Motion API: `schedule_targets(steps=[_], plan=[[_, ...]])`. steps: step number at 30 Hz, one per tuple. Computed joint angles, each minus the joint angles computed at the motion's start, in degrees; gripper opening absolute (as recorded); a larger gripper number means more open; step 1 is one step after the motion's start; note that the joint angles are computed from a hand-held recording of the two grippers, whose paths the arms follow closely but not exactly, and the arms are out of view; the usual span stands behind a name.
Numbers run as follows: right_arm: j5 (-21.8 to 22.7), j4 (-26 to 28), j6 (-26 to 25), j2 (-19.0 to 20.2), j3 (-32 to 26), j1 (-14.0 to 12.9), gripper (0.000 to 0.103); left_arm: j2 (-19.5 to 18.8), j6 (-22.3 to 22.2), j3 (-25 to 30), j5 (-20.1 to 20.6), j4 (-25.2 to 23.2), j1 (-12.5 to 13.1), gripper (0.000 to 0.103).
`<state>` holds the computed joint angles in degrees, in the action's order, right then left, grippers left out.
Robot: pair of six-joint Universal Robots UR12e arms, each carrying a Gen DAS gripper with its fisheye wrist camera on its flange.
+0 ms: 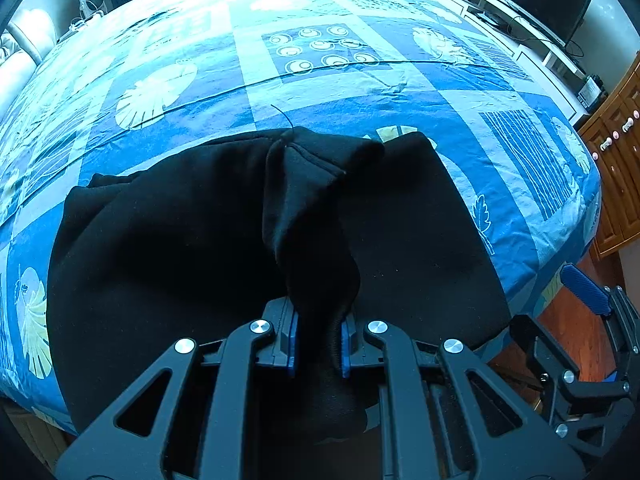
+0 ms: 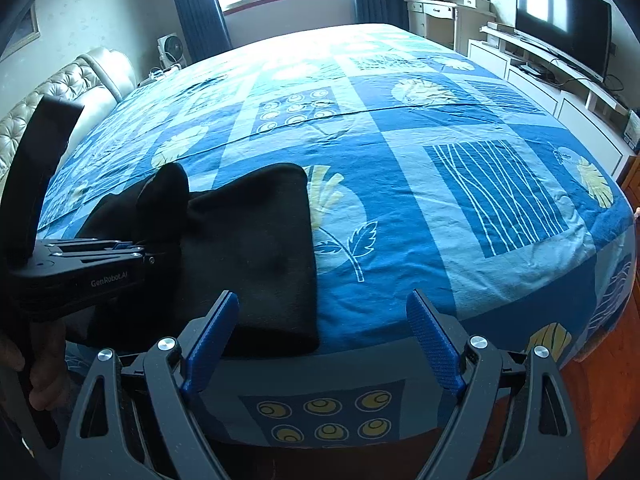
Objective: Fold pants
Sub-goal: 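Fold the held pants end over onto the pants with the left gripper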
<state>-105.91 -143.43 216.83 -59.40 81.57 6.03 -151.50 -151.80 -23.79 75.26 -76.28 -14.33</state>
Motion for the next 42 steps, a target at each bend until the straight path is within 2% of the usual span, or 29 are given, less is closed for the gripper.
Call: schedule_targets(steps=[5, 7, 9, 14, 16, 17, 18, 20, 22, 24, 27, 28, 30, 32, 34, 35, 37, 39, 42], plan=[[0.2, 0.5, 0.0, 0.0, 0.0, -0.1, 0.085, 0.1, -0.4, -0.3, 1.0, 0.6, -0.3, 0.016], [0.5, 0.8, 0.0, 0.0, -0.1, -0.3, 0.085, 0.4, -0.2, -0.8, 1.2, 0.9, -0.4, 0.019], [0.6, 1.1, 0.1, -0.1, 0.0, -0.3, 0.085, 0.7, -0.3, -1.3, 0.9, 1.0, -0.5, 0.027], [0.7, 0.8, 1.2, -0.6, 0.7, -0.8, 0.085, 2.0, 0.2, -2.4, -4.3, -0.1, -0.2, 0.031], [0.8, -0.1, 2.5, -1.2, 1.5, -1.1, 0.085, 2.7, 0.3, -2.8, -7.3, -0.7, 0.2, 0.037], [1.2, -1.2, 3.2, -1.7, 2.2, -1.4, 0.085, 3.6, 0.0, -3.9, -9.4, 0.2, 0.6, 0.046], [2.0, -2.6, 3.8, -2.0, 2.8, -1.7, 0.085, 4.2, -0.5, -4.8, -10.7, 1.3, 0.9, 0.059], [6.9, -8.7, 6.3, -2.9, 5.1, -2.9, 0.085, 6.5, -2.6, -8.8, -14.7, 7.4, 2.3, 0.073], [12.9, -14.3, 9.1, -3.0, 6.6, -4.1, 0.085, 7.6, -4.0, -10.7, -16.2, 11.9, 3.3, 0.082], [20.8, -19.5, 11.9, -2.1, 6.9, -5.5, 0.085, 8.4, -5.5, -12.4, -14.8, 16.9, 4.4, 0.090], [30.4, -23.3, 14.5, 0.7, 4.6, -6.5, 0.085, 8.7, -7.1, -13.6, -10.6, 21.0, 5.9, 0.090], [33.1, -22.4, 14.9, 2.0, 2.9, -6.6, 0.085, 8.7, -7.9, -13.8, -9.7, 21.5, 6.4, 0.090], [35.6, -18.8, 13.8, 4.1, -0.4, -6.3, 0.085, 8.4, -9.8, -13.8, -9.4, 20.8, 7.6, 0.090], [35.6, -12.9, 11.5, 6.2, -4.4, -5.6, 0.085, 8.0, -12.2, -13.6, -8.7, 19.8, 8.8, 0.090], [36.3, -10.6, 11.6, 7.7, -6.5, -5.3, 0.086, 7.8, -14.7, -13.8, -8.2, 19.1, 9.8, 0.090], [35.2, -8.5, 10.9, 8.4, -8.0, -4.9, 0.086, 7.7, -16.3, -14.1, -8.1, 18.8, 10.4, 0.090], [34.9, -7.3, 10.4, 9.2, -9.6, -4.6, 0.086, 7.6, -18.6, -14.7, -8.2, 18.3, 11.4, 0.090], [36.6, -7.1, 10.0, 9.9, -10.8, -4.5, 0.086, 7.7, -19.8, -15.3, -8.3, 18.1, 12.1, 0.090], [41.6, -6.7, 10.1, 11.2, -12.4, -4.5, 0.086, 7.6, -20.8, -15.9, -9.2, 17.2, 12.9, 0.090]])
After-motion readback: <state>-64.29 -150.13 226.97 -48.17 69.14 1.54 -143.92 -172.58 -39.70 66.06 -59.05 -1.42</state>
